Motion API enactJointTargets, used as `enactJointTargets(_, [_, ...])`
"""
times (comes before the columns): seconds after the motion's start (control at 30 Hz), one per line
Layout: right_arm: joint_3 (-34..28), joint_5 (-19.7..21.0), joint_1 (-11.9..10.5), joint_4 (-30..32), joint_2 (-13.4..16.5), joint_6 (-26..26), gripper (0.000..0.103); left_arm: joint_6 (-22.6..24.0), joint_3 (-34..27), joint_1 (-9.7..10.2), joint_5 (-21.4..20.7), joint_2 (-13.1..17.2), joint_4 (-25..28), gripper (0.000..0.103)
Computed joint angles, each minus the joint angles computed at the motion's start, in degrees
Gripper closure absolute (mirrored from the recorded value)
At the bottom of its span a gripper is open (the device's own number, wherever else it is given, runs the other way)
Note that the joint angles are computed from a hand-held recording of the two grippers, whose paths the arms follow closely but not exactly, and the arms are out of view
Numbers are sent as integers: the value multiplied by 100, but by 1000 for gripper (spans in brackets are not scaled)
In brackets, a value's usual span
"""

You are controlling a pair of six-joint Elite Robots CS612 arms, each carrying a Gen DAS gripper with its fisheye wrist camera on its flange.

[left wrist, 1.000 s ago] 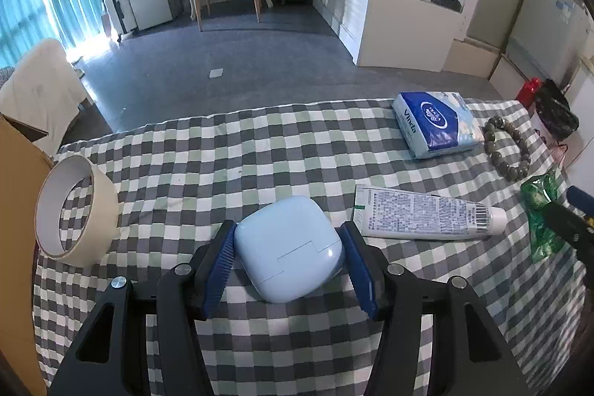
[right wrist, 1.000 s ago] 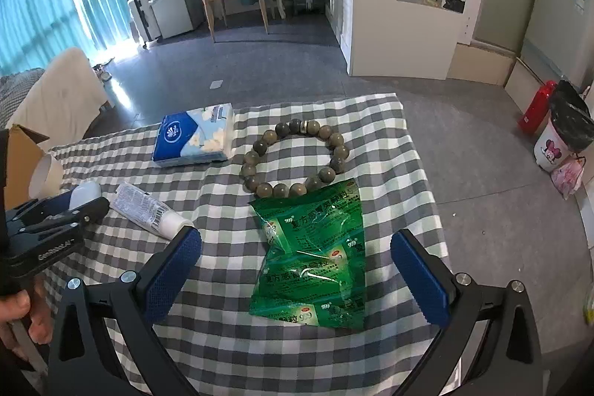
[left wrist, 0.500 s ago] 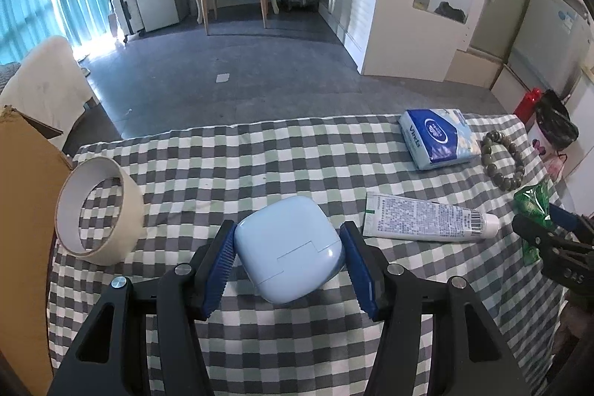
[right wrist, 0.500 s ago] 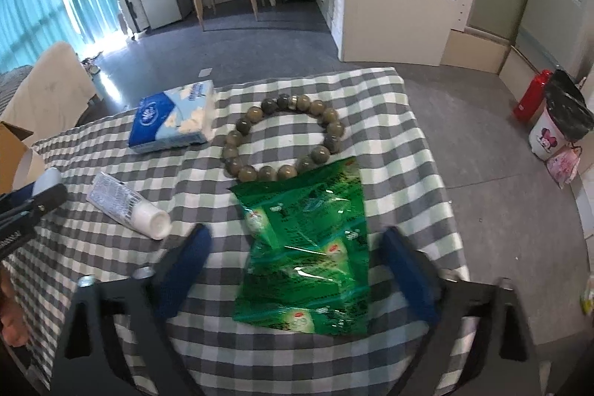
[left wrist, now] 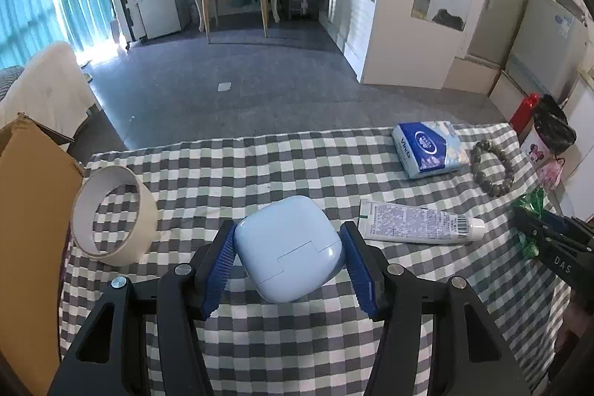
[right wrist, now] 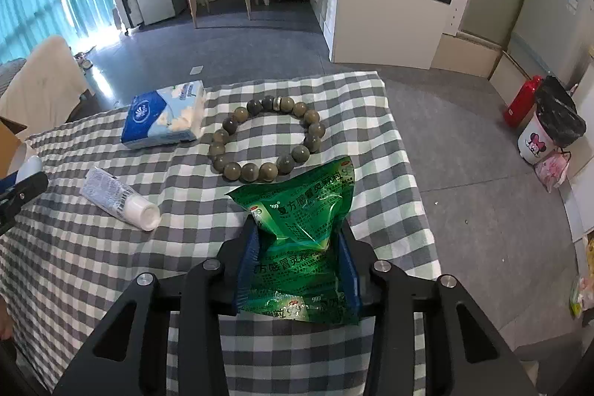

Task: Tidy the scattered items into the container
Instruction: 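Carry the blue case and green bag toward the cardboard box with both tools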

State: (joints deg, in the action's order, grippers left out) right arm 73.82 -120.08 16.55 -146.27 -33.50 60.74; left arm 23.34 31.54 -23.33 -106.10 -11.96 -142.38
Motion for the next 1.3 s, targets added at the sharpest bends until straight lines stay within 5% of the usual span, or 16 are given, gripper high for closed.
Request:
enactJointTargets(0.77, [-763,-797,377,-465,68,-1108,67,-563,764,377,-329,-586,-1189,45])
enactJointTargets(1.07, [-1902,-656,484,-716,602,-2151,67,-957,610,651,-72,-589,-1518,45])
enactJointTargets(1.3, [-3503,-353,571,-538,1367,-3129,67,-1321,344,877,242,-510,-1724,45])
